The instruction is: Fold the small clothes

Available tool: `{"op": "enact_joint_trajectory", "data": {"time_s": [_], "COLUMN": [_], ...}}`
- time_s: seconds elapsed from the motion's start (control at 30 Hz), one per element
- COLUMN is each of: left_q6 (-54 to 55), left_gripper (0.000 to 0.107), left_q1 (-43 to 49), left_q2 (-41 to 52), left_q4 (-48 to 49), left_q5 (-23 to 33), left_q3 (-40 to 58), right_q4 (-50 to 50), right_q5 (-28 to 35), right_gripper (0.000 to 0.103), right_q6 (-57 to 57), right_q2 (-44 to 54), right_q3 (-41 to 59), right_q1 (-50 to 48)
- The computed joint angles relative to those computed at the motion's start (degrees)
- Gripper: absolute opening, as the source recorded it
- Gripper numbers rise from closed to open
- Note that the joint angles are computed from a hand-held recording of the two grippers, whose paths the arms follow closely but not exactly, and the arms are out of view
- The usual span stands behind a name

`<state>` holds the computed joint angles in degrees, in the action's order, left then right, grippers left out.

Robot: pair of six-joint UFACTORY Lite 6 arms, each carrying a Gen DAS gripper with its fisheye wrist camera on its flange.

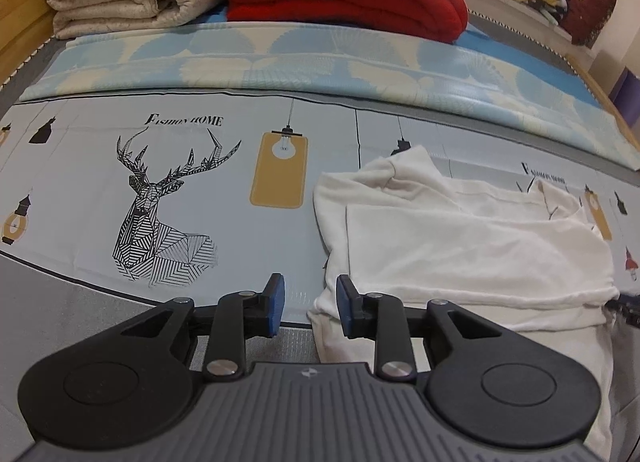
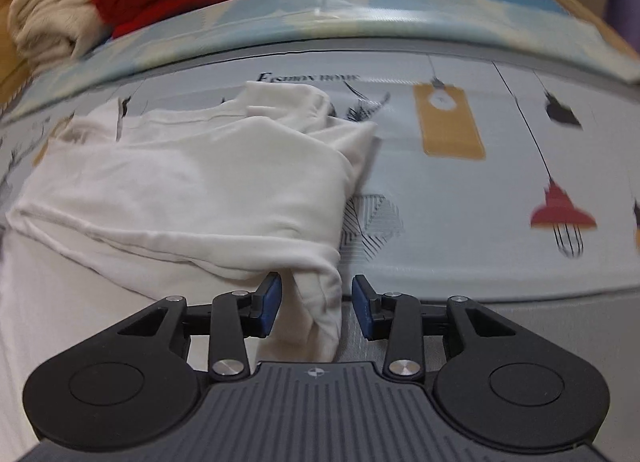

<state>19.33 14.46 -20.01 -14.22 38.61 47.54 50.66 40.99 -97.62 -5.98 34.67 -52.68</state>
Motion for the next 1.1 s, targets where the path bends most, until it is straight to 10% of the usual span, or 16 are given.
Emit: {"op": "enact_joint_trajectory", "data": {"time_s": [0.1, 0.3, 0.5, 0.7, 1.1], "left_q6": [-0.54, -0.73, 0.06, -0.71, -5.26], "left_gripper": [0.031, 0.032, 0.032, 0.034, 0.035], "left_q1": [-0.30, -1.41, -1.96, -2.46, -4.29], "left_q2": [0.40, 0.09, -1.42, -2.06, 0.89], "left_q4": [0.46, -0.12, -1.08, -0.50, 4.09], "left_q5": [-0.19, 0.06, 0.94, 1.16, -1.00], "left_q3": [0.02, 0.31, -0.18, -0.22, -0.05], "right_q4": [3.85, 0.17, -23.40, -0.59, 11.22], "right_q5": [-1.17, 9.66, -8.72, 16.03, -0.07], "right_gripper": [0.009, 0.007, 0.004, 0.005, 0.006], "right_q6": [-5.07, -10.13, -7.13, 3.31, 25.17], "right_q2": [-4.70, -13.44, -18.47, -3.10, 19.09], "right_q3": [-1.86, -2.49, -12.83, 8.71, 21.05], "right_q1": [0.76, -4.62, 0.59, -10.27, 9.47]}}
